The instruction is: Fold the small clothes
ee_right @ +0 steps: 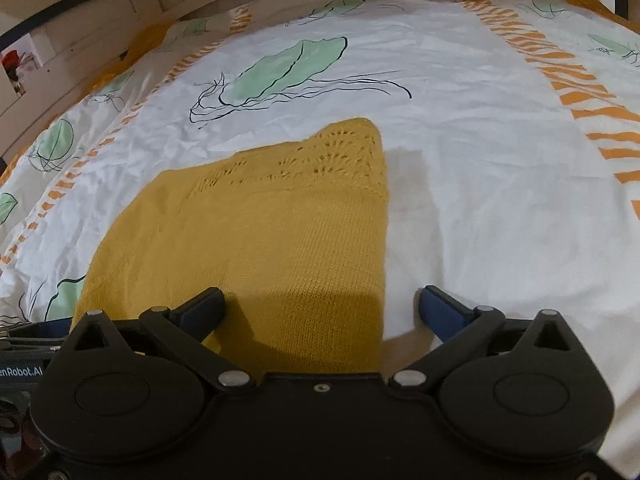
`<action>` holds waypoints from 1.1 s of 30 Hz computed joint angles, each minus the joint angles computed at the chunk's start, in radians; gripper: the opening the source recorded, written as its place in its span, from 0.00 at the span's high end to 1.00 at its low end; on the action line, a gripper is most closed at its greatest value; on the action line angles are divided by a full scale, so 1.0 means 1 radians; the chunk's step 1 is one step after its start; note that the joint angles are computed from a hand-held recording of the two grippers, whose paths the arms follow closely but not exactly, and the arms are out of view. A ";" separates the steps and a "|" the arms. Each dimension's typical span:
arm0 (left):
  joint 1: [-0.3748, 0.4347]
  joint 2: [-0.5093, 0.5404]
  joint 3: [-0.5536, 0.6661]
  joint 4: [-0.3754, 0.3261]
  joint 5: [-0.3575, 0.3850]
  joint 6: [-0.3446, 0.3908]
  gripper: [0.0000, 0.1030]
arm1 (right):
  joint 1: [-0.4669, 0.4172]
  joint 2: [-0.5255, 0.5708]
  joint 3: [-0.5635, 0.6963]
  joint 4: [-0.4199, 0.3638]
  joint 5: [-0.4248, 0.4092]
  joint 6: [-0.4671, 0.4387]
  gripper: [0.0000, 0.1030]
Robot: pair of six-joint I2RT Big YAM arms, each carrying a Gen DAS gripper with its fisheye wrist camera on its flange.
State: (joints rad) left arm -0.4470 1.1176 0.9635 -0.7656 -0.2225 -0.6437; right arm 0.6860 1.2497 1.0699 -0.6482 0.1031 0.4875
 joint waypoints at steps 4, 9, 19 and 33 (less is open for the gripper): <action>0.013 0.014 0.023 -0.033 0.024 -0.030 0.00 | -0.008 0.000 0.000 0.006 -0.020 0.010 0.00; 0.032 0.030 0.052 -0.075 0.063 -0.021 0.00 | -0.035 -0.019 -0.023 0.041 -0.073 -0.003 0.00; -0.009 0.037 0.120 -0.215 -0.006 -0.038 0.05 | 0.011 -0.061 0.012 -0.067 0.067 0.043 0.01; -0.153 -0.029 0.182 -0.344 -0.222 -0.073 0.06 | 0.095 -0.206 0.001 -0.172 0.211 0.186 0.01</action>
State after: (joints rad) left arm -0.6000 1.0889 1.1457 -1.1097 -0.4443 -0.7165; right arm 0.7811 1.0438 1.0712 -0.8197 0.3142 0.6736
